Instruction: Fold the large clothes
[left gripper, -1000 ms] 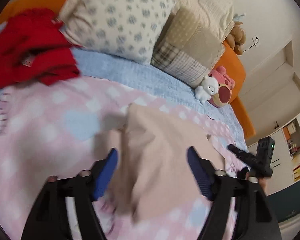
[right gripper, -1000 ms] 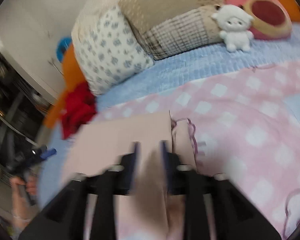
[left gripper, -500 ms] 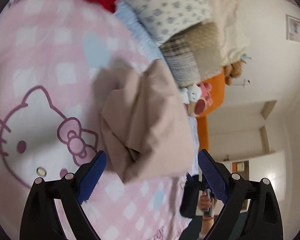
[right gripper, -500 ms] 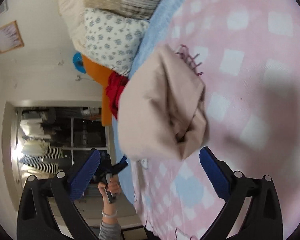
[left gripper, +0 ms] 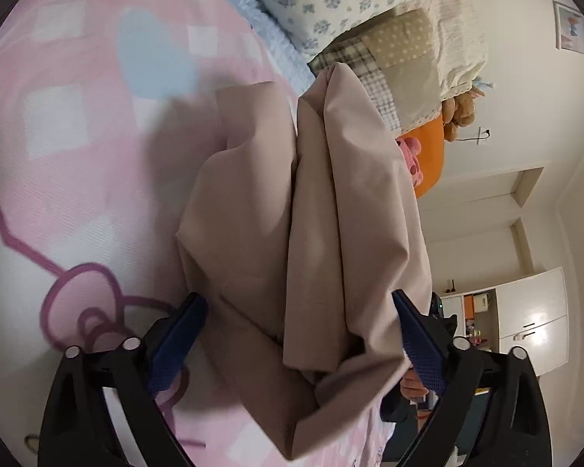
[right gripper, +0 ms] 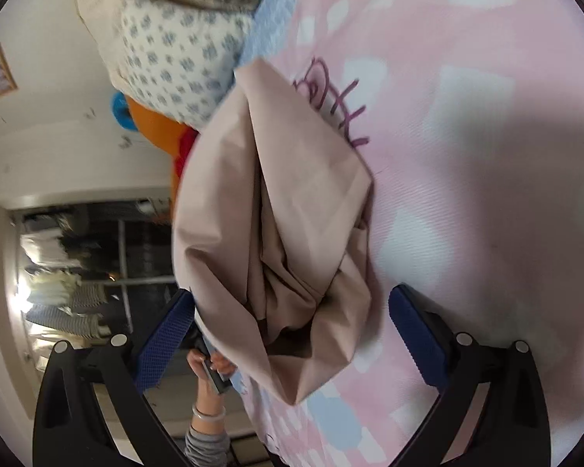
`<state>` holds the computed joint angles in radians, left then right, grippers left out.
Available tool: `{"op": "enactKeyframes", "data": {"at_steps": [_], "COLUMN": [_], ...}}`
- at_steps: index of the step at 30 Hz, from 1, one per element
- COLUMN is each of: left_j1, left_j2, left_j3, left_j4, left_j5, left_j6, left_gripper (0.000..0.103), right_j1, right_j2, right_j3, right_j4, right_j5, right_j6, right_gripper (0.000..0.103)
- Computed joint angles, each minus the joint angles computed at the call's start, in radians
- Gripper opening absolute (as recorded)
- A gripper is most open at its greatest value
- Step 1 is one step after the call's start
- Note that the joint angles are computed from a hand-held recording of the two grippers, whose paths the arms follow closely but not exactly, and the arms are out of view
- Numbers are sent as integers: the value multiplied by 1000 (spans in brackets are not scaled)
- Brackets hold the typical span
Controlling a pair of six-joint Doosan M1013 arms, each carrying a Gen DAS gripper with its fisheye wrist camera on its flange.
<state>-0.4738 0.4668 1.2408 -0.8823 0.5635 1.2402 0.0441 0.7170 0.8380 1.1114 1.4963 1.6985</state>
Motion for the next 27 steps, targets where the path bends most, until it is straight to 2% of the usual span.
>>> {"op": "enactKeyframes", "data": {"at_steps": [3,6,10,12,15,20,21,22,24,25,27], "left_j1": [0,5,12,9,-6,-2,-4,-6,-14,-18,-37], "left_j2": [11,33,68,92,128,134,136,136,128,131,126], "left_j3": [-22,-72,-129,-171,-250,-249,-258,-264,-270,-285,-319], "left_j4": [21,42,-37,3,138,109,131,153,210,251,383], "left_j5": [12,59,75,98,161,157,164,169,160,164,187], "left_j6": [-15,-27,12,-28,-95,-82,-103,-118,-149,-189,-287], "left_gripper": [98,98,98,99,100,100,98,95,70,66,54], "right_j1": [11,26,45,48,59,67,68,66,63,63,65], "right_j2": [25,50,89,90,99,77,67,49,23,7,-7], "right_j3": [-45,-93,-170,-173,-201,-169,-155,-121,-70,-46,-31], "right_j4": [-11,-22,-38,-42,-81,-112,-122,-109,-77,-71,-67], "right_j5": [16,37,67,70,82,38,23,-9,-55,-78,-97], "right_j6": [34,50,96,106,121,124,119,111,101,88,81], "right_gripper": [99,99,99,100,100,99,90,71,56,51,47]}}
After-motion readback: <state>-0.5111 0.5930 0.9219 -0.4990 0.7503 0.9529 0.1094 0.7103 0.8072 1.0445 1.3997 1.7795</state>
